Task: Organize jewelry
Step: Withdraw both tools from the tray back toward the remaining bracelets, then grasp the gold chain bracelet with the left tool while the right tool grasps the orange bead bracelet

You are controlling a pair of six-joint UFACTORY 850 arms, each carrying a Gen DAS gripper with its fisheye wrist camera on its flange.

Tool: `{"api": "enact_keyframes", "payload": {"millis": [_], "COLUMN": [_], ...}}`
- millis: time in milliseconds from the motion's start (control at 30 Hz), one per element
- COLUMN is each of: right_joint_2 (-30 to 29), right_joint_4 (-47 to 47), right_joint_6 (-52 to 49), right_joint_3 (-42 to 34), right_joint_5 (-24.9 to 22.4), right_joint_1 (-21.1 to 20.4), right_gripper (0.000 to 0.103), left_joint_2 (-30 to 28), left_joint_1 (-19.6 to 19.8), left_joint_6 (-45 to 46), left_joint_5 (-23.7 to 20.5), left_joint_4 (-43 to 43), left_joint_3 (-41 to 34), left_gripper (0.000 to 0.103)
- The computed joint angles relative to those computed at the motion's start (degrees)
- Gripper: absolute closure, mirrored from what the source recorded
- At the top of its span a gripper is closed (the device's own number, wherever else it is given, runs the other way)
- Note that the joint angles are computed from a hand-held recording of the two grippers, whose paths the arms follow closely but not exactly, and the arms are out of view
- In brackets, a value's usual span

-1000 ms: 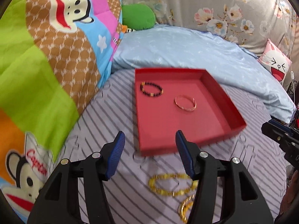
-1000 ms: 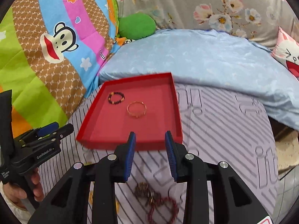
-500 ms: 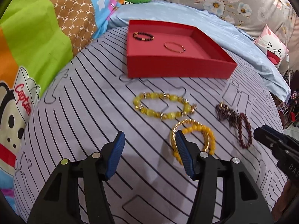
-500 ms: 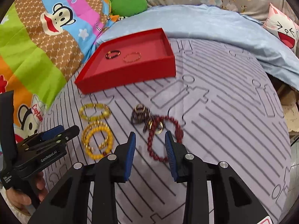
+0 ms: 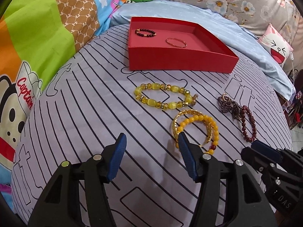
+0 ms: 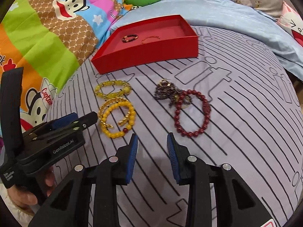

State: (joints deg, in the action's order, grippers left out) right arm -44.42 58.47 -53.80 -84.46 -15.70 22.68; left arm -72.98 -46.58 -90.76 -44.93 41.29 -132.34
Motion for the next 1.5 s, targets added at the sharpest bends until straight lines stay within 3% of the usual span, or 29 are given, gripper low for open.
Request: {"api": "enact_keyframes", "payload": {"millis": [167, 300, 433, 567, 667, 1100, 1367, 1500], "right_joint_2": [-2.1, -4.4, -5.8, -6.6, -6.9, -0.9, 1.3, 1.0], "right_joint_4": [-2.3, -6.6, -11.3, -10.7, -11.3, 2.8, -0.6, -0.6], "right_joint_6": [1.5, 5.6, 9.8, 9.3, 9.3, -5.2, 0.6, 1.1], "right_joint_3": [-3.2, -6.2, -7.9, -8.7, -8.9, -1.3, 2.8, 3.1], "right_joint_5": [-0.9, -1.6, -1.5, -1.8, -1.8, -4.4, -3.0, -3.2], "right_joint_1": [1.1, 1.7, 2.0, 2.1, 2.4, 0.4, -0.9, -1.1], "right_gripper": [0.073, 0.083, 0.086, 0.087, 0.093, 0.096, 0.096, 0.096], "left_joint_2": [1.2, 1.6, 1.7, 1.3, 1.0, 0.2, -3.4, -7.8], "left_joint_1": [0.1, 0.2, 0.4, 0.4, 0.4, 0.6, 0.0, -0.5], "left_joint_6": [-1.6, -2.2, -2.4, -2.1, -1.8, -0.1, 5.6, 10.2], "left_joint_5": [-0.1, 0.0, 0.3, 0.4, 0.4, 1.8, 1.7, -1.1], "left_joint_4": [0.8, 1.0, 0.9, 0.8, 0.4, -1.4, -5.2, -7.7], "left_joint_3": [1.8, 2.5, 2.6, 1.8, 1.2, 0.2, -6.0, -13.6], "left_gripper": [0.049, 0.049, 0.049, 0.049, 0.049, 0.049, 0.049, 0.052]}}
